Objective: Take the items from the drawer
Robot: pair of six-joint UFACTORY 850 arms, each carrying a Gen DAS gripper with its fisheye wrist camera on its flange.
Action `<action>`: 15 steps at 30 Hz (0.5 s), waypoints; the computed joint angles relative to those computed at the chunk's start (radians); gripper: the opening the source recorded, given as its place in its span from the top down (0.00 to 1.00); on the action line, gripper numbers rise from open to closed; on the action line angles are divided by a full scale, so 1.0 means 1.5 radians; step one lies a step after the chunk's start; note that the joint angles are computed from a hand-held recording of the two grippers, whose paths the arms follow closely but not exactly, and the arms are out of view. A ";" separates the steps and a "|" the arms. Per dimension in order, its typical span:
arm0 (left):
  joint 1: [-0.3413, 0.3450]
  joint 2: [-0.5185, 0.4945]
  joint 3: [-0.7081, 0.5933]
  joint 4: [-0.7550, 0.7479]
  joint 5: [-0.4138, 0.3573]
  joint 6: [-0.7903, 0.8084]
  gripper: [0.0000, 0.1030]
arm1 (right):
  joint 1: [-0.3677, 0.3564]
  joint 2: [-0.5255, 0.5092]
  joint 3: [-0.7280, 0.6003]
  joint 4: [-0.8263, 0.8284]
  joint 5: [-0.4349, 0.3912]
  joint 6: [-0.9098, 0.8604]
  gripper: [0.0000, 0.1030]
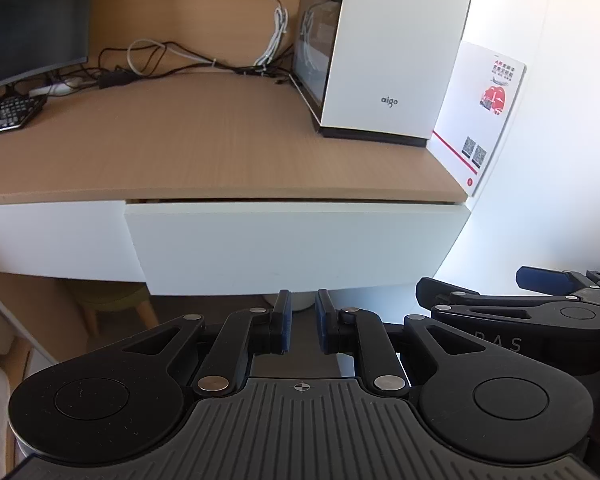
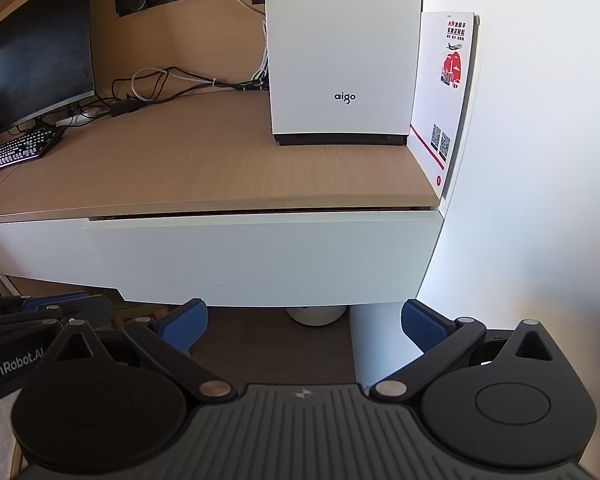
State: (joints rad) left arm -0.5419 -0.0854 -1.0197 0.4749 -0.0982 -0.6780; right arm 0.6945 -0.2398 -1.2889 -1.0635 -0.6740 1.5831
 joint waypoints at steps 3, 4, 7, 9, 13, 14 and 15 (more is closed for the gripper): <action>0.001 0.000 0.000 -0.035 0.002 0.036 0.85 | 0.001 0.000 0.000 0.000 0.000 -0.001 0.00; 0.002 -0.001 0.000 -0.041 0.002 0.043 0.85 | 0.001 -0.001 0.000 0.000 -0.001 0.000 0.00; 0.002 -0.001 0.000 -0.038 0.002 0.039 0.85 | 0.003 -0.001 0.000 -0.001 -0.003 0.002 0.00; 0.002 -0.001 0.000 -0.043 0.002 0.044 0.85 | 0.003 -0.001 0.000 0.000 -0.003 0.002 0.00; 0.003 -0.001 0.001 -0.056 0.003 0.058 0.85 | 0.003 -0.001 0.001 -0.001 -0.002 0.003 0.00; 0.003 -0.001 0.001 -0.056 0.003 0.058 0.85 | 0.002 -0.001 0.001 -0.002 -0.001 0.002 0.00; 0.003 -0.001 0.001 -0.056 0.003 0.058 0.85 | 0.002 -0.001 0.001 -0.002 -0.001 0.002 0.00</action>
